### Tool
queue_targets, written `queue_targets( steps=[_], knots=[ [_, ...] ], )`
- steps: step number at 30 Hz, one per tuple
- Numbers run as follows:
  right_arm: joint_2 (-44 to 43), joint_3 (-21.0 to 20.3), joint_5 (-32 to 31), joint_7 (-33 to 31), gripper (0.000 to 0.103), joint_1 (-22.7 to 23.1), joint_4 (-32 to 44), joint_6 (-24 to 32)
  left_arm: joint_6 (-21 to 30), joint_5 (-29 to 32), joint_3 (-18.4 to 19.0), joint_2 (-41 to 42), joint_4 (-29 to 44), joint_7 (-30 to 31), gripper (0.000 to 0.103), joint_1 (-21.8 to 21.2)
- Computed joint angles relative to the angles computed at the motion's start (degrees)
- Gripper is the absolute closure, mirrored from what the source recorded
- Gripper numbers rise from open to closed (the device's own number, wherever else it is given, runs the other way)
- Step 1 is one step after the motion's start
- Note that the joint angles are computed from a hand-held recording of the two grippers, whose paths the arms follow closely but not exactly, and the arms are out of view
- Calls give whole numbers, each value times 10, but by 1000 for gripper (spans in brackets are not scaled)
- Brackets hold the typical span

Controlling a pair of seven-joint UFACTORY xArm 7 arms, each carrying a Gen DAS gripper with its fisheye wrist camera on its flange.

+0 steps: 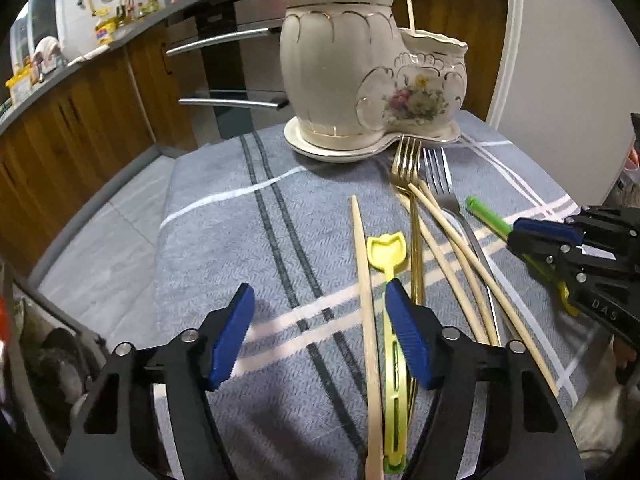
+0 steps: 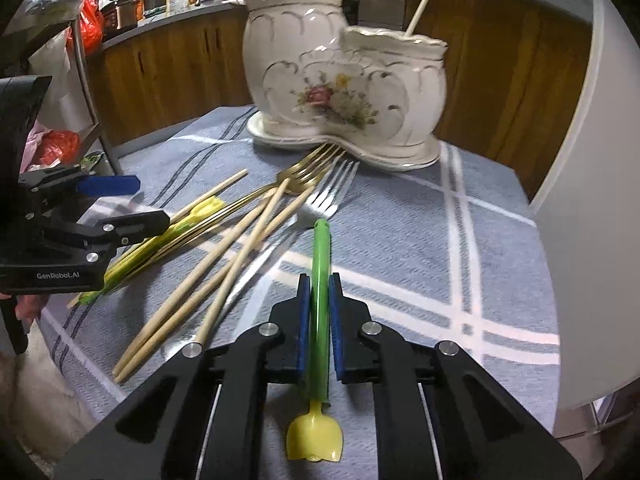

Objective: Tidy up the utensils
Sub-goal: 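Grasp a wooden chopstick with the left tool while the right tool grasps the green brush, then lift the chopstick into the tall cup while the right tool drops the brush in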

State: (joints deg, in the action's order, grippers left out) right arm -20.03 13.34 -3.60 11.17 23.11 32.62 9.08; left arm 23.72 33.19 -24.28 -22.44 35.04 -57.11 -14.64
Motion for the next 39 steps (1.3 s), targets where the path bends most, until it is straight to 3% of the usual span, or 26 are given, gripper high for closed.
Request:
queue_targets(
  steps=[4,6,8,14,22,30,39],
  knots=[
    [1,-2,0,-2,94,-1,0,-6,24,-7,5,17,23,24,42,-10],
    [1,-8,4,-7,94,4,-1,-10,39,-8,9,28,37,38,48,-16],
    [1,-9,7,-10,94,6,-2,-14,66,-26,22,48,57,72,63,-32],
    [-1,-28,29,-32,94,26,-8,-22,105,-62,51,80,96,142,74,-62],
    [-6,-49,63,-58,94,46,-15,-30,93,-94,64,82,94,161,95,-73],
    [-14,-69,95,-79,94,68,-25,-53,63,-59,56,66,70,111,96,-52],
    [-23,-84,109,-58,94,73,-42,-128,0,-27,27,-32,15,56,96,-16]
  ],
)
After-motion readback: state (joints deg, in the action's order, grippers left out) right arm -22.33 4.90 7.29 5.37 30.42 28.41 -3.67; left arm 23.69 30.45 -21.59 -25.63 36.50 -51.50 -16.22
